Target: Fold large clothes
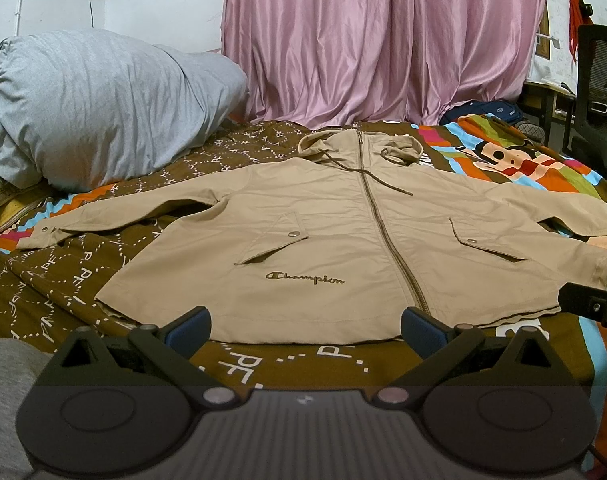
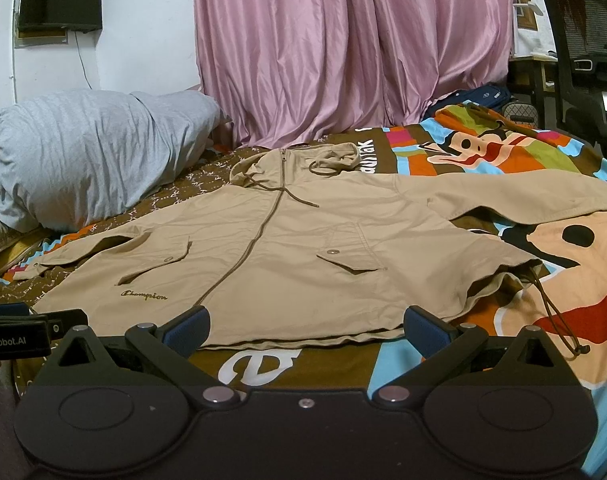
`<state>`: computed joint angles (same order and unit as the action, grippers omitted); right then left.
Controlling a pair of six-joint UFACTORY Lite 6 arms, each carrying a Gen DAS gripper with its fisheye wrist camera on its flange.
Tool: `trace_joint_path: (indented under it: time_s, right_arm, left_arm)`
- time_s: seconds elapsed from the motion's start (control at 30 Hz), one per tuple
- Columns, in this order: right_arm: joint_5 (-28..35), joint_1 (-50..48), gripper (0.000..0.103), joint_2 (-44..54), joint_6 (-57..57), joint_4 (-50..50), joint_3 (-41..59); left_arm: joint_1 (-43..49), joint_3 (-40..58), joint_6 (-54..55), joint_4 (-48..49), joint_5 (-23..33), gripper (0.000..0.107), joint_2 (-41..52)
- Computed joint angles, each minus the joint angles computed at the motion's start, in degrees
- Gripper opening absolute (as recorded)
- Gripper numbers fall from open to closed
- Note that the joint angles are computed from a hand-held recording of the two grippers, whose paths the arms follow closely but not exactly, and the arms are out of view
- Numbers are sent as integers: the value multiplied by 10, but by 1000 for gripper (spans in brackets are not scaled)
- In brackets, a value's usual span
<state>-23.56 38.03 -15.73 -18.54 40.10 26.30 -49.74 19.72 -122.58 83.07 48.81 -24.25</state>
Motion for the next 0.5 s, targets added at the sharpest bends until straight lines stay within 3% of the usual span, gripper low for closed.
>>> trace_joint_path:
  time_s: [0.5]
  right_arm:
    - [3,-7,103,2,14,-15,-1]
  left_arm:
    - [0,0,4,-3,0,102,0]
